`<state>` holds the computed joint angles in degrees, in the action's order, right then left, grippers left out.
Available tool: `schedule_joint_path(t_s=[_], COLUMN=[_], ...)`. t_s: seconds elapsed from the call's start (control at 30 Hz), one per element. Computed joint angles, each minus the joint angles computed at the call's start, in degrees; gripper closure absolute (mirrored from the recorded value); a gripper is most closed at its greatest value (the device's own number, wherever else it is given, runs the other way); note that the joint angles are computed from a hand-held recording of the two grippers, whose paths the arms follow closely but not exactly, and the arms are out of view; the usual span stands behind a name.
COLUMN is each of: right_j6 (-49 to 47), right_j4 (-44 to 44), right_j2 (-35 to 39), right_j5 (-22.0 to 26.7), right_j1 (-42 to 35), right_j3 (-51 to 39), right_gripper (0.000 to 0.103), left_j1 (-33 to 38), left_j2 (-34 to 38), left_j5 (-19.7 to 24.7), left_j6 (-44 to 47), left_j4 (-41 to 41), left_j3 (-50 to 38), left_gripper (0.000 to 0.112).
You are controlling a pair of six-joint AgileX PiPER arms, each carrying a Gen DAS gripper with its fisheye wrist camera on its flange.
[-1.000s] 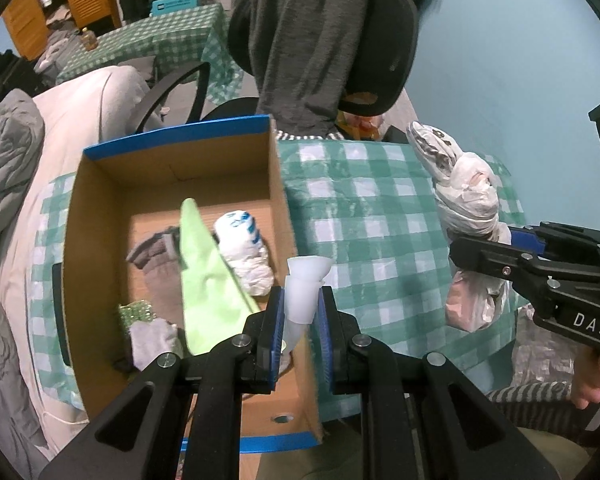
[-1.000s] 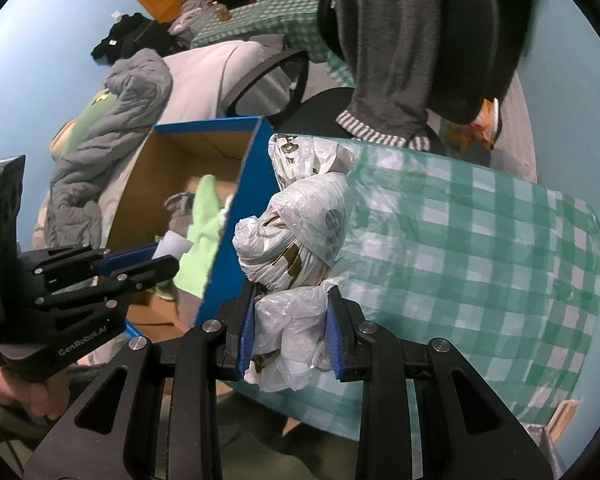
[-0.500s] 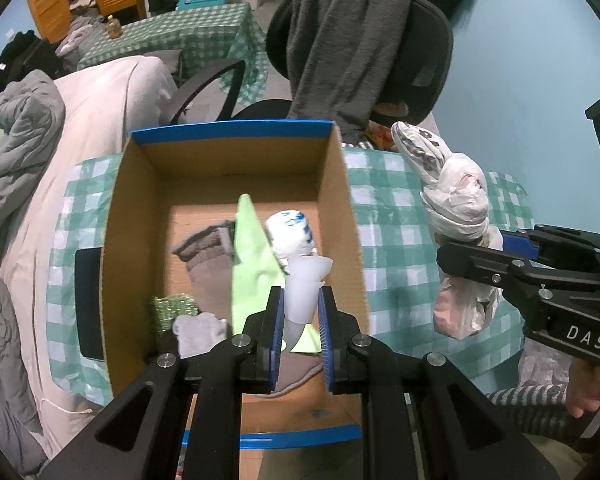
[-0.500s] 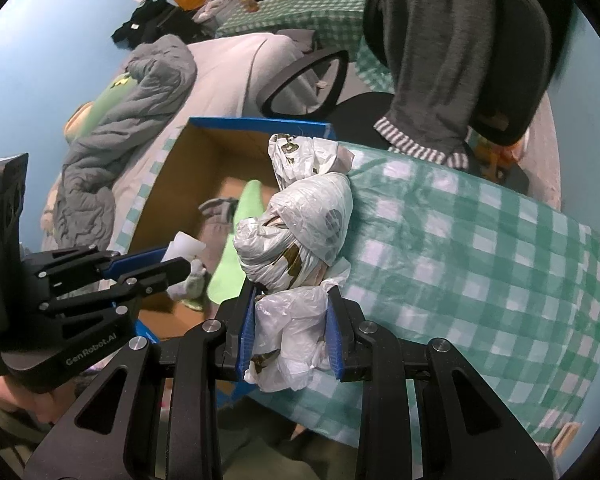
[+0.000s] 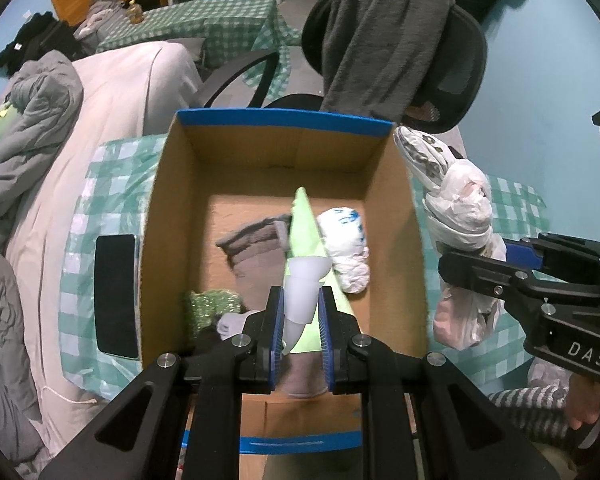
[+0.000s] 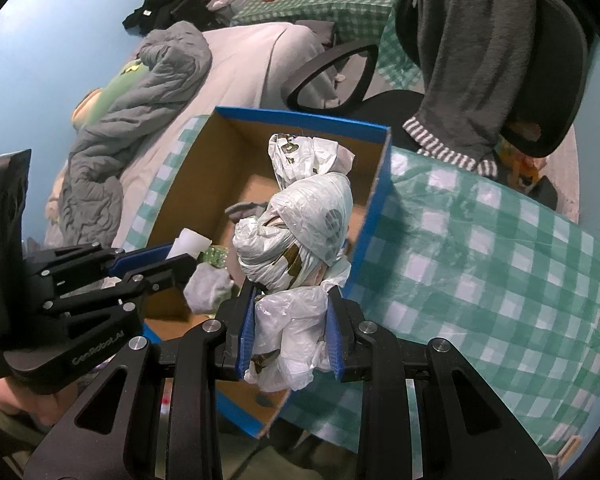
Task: Organize soft objects
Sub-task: 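Open both grippers to drop the white bundle and white cup into the box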
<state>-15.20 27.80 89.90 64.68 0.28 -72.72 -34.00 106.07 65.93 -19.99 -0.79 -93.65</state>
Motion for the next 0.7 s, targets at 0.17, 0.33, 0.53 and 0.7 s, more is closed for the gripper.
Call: schedule_joint_path(t_s=[0.17,0.33,0.53,0.7], right_j6=[1.7,3.7,7.1,8.6], right_j4=[0.2,0.4,-1.3,-2.6], right_j2=[1.9,3.0,3.0,1.7], right_j5=[-0.9,-1.6,-2.6,-2.7], right_j1=[2.1,4.0,5.6,6.1], right_j3=[-0.2,-0.2,0.0,-0.3], right_gripper=[0.075,0.073,0.068,0.058], left_j1=[1.6,2.7,3.0,3.8], left_j2=[0.5,1.0,0.0,-1.1], left_j5=[-1.0,-1.5,-1.1,0.3], left_j6=[0.3,0.2,-0.2,-0.7], left_j4=[-0.3,-0.6,0.7,0.9], left_j3=[2.2,3.8,4.8,5.1], left_gripper=[0.095,0.092,0.072,0.067])
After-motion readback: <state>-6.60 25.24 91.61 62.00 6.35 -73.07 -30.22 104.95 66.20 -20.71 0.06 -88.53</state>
